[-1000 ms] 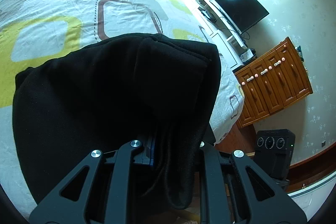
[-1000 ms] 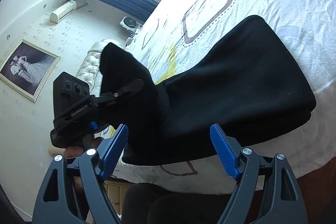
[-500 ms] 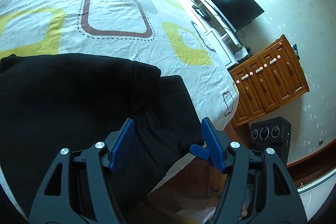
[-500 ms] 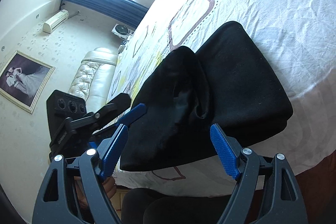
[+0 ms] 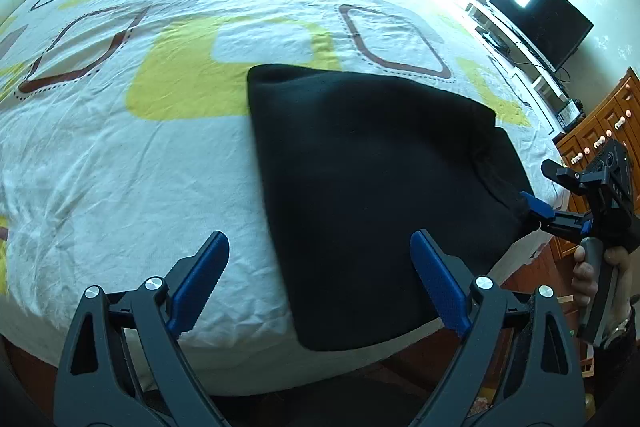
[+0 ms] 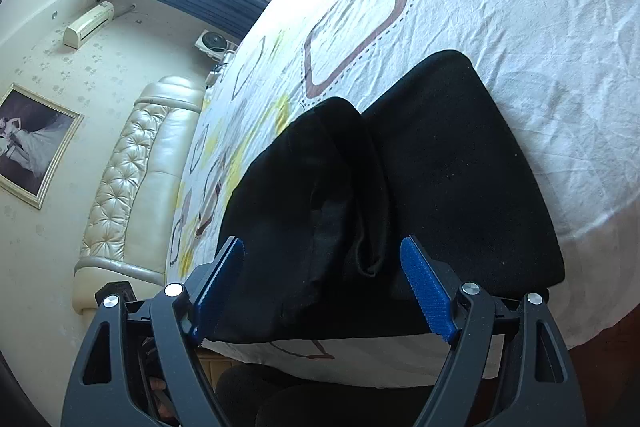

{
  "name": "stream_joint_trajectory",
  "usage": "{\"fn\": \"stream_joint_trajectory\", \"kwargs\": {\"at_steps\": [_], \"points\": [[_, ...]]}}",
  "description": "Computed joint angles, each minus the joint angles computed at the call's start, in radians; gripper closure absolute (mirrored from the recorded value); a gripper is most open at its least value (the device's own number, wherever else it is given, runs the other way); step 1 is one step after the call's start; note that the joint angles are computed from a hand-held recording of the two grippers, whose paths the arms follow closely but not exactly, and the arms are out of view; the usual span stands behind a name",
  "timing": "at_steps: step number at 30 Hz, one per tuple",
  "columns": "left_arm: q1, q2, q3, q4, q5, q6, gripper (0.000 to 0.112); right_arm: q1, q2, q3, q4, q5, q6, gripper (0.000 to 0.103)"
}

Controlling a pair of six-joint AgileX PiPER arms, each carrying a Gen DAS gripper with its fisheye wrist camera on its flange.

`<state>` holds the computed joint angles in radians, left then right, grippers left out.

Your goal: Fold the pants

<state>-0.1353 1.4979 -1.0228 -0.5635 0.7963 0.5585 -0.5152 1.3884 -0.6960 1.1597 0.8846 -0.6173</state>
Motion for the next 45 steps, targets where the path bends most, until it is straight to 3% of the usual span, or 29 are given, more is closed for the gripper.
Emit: {"fn": "stream_joint_trajectory", "kwargs": {"at_steps": [5, 11, 19, 23, 33, 45], "points": [[0.113, -0.020, 0.048, -0.075, 0.013, 0.098, 0.018, 0.081, 0.110, -0.037, 0.025, -0.017, 0.006, 0.024], [0.114, -0.024, 0.042, -0.040, 0.000, 0.092, 0.018, 0.158, 0.131, -0.061, 0.016, -0.060, 0.011, 0.024], [0.113, -0.015, 0.051, -0.010, -0.012, 0.089, 0.018, 0.203, 0.113, -0.084, -0.149, -0.143, 0.138, 0.072], [0.113, -0.016, 0.054, -0.007, -0.017, 0.087, 0.018, 0.226, 0.090, -0.091, -0.167, -0.165, 0.159, 0.084], [0.115, 0.006, 0.047, -0.001, -0.009, 0.069, 0.018, 0.180, -0.052, -0.157, -0.272, -0.121, 0.199, 0.089], [0.071, 0.033, 0.040, -0.063, 0.008, 0.069, 0.018, -0.086, -0.105, -0.087, -0.332, -0.044, 0.136, 0.089]]}}
